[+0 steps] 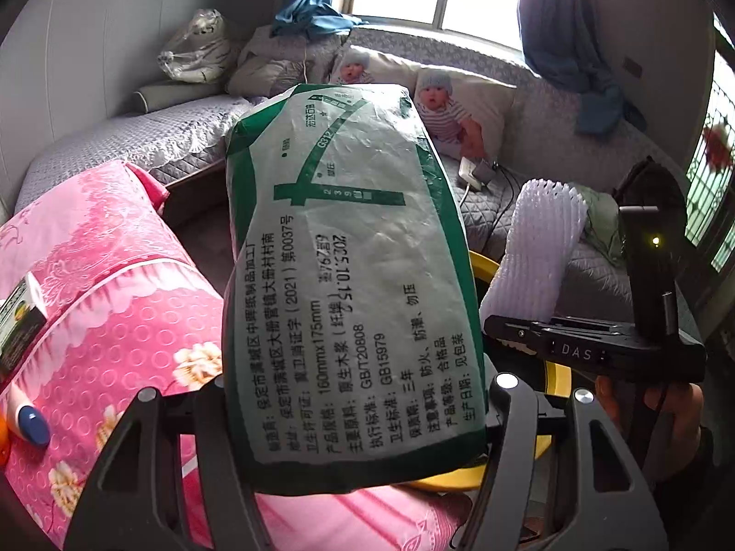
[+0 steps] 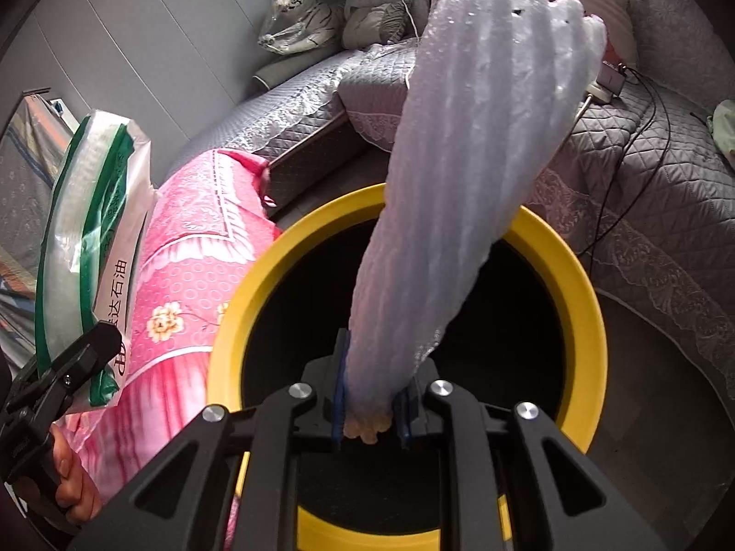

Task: Collect trash
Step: 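Carry the bubble wrap to the bin with the right tool while the left tool grasps the green-white bag, then open both tools over the yellow bin, dropping bubble wrap and bag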

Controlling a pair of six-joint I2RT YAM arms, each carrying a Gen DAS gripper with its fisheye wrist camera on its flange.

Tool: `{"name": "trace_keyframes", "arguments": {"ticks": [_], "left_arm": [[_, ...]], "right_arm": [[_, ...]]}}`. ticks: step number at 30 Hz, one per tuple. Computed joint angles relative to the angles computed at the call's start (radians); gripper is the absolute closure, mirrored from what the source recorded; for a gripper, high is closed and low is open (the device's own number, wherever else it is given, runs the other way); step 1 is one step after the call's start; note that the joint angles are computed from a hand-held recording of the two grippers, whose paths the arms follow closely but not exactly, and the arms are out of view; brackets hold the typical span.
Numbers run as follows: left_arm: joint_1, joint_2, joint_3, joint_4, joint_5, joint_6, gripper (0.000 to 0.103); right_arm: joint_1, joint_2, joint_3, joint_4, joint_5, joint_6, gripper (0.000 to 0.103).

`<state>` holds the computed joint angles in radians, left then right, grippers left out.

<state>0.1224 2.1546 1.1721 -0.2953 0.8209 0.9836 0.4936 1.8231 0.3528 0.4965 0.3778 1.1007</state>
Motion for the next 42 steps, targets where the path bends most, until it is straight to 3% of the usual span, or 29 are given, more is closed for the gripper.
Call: {"name": "trace_keyframes", "arguments": {"ticks": [3,7,8,16,19,23,30,37,42], "left_arm": [[-0.039,0.022,0.014,0.019,-0.026,-0.036,0.044],[-0.076,0.013,-0.008,0.048,-0.045,-0.068,0.044],[-0.088,0.013,-0.015,0.062,-0.052,-0.076,0.044],[-0.169,0.041,-0.05,0.164,-0.126,-0.13,0.043],[-0.19,0.06,-0.044,0.176,-0.158,-0.142,0.043],[-0.2,0.065,-0.052,0.196,-0.174,-0.162,0.036],[-0.164,0.031,-0.083,0.251,-0.151,-0.202,0.011],[-0.096,-0.059,-0.149,0.323,-0.101,-0.243,0.008],[0.034,-0.124,-0.11,0.242,0.022,-0.248,0.008]], "right_arm": [[-0.012,0.008,-0.015,0.0,0.013,0.006,0.078],[0.005,-0.043,-0.053,-0.051,0.072,0.006,0.053],[0.01,-0.054,-0.061,-0.057,0.082,0.008,0.052],[0.04,-0.198,-0.183,-0.009,0.08,0.01,0.05],[0.076,-0.316,-0.183,-0.124,0.125,0.041,0.044],[0.104,-0.441,-0.202,-0.218,0.178,0.095,0.043],[0.174,-0.605,-0.198,-0.438,0.294,0.201,0.042],[0.201,-0.624,-0.176,-0.461,0.31,0.192,0.042],[0.229,-0.558,-0.119,-0.398,0.311,0.111,0.041]]}}
